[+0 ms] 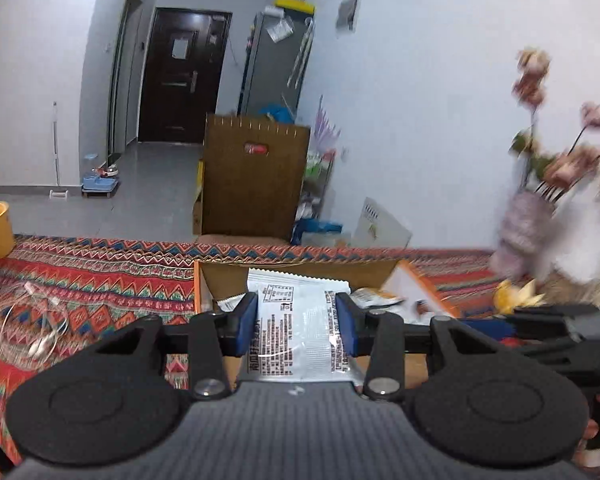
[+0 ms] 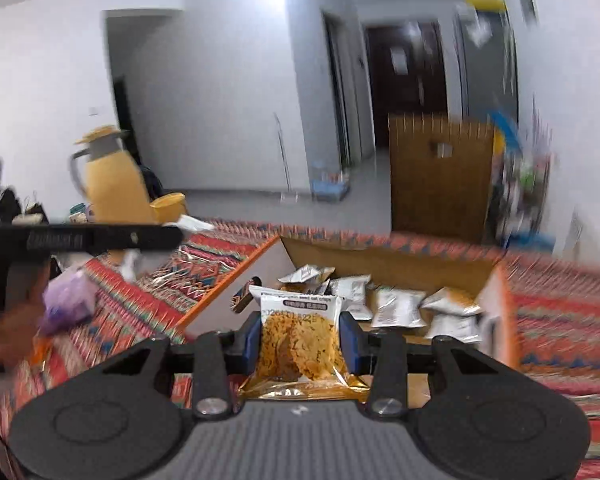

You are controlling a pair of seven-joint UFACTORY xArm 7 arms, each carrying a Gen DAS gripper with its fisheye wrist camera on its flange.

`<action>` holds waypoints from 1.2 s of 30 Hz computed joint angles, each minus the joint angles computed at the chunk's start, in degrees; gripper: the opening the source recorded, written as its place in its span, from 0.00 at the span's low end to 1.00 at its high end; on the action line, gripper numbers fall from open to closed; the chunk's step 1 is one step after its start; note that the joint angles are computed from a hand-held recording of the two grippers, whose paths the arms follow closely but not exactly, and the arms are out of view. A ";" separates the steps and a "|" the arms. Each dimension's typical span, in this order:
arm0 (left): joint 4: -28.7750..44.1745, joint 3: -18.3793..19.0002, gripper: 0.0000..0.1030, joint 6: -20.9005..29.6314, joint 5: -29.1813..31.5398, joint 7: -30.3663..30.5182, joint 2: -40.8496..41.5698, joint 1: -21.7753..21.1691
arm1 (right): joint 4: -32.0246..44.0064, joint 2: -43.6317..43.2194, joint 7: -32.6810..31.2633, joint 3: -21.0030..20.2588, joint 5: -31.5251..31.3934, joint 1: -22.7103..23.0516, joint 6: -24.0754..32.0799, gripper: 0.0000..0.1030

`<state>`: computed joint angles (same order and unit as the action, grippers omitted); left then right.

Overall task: Organize snacks
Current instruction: 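Carry both packets into the orange box, then open both tools over the box and withdraw toward the snack pile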

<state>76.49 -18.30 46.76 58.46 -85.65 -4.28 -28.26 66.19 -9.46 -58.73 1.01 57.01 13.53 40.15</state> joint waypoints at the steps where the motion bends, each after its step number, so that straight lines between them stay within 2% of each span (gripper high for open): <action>1: 1.37 0.69 0.41 -0.48 -1.02 0.92 2.26 0.56 | 3.67 4.20 4.29 0.84 -1.93 0.08 0.13 0.38; 3: 3.89 2.58 0.41 -1.00 -3.39 2.81 6.59 0.81 | 11.67 13.18 14.58 2.99 -8.40 0.05 1.00 0.38; 5: 5.55 4.66 0.41 -0.31 -4.25 2.56 9.75 0.29 | 16.84 19.52 21.80 4.74 -15.27 0.69 -0.58 0.38; 8: 4.84 7.44 0.41 -2.82 -5.44 1.14 11.01 -0.04 | 20.43 24.10 26.89 6.64 -20.97 1.33 -2.46 0.45; 10: 4.49 8.49 0.47 -3.55 -3.60 0.14 11.27 -0.57 | 21.17 25.52 29.84 7.70 -23.74 1.62 -3.92 0.46; 12: 3.64 9.08 0.55 -5.72 -3.49 0.43 10.97 -0.43 | 21.53 26.30 29.51 9.58 -23.73 0.42 -2.81 0.60; 15: 2.68 9.30 0.58 -6.85 -3.94 0.91 9.87 -0.17 | 19.70 25.25 27.17 11.48 -21.16 -1.20 -2.90 0.61; 21: 2.13 7.50 0.58 -3.93 -5.80 3.17 6.89 -0.24 | 17.15 20.80 25.30 11.11 -19.67 -2.15 -2.81 0.61; 25: 2.45 5.24 0.58 0.81 -6.40 4.33 3.59 -0.71 | 14.18 14.27 22.57 9.14 -18.61 -2.92 -1.98 0.63; 29: 3.87 1.69 0.62 6.81 -5.94 5.15 0.06 -1.49 | 11.40 6.66 20.06 5.58 -16.35 -3.50 -0.37 0.71; 32: 5.24 -1.53 0.69 11.33 -4.36 6.61 -2.44 -2.21 | 9.18 0.53 17.59 2.00 -13.92 -3.61 1.93 0.83; 36: 9.05 -6.64 0.75 19.46 -1.86 7.49 -4.02 -3.83 | 6.20 -7.58 14.54 -2.60 -14.07 -3.68 4.81 0.88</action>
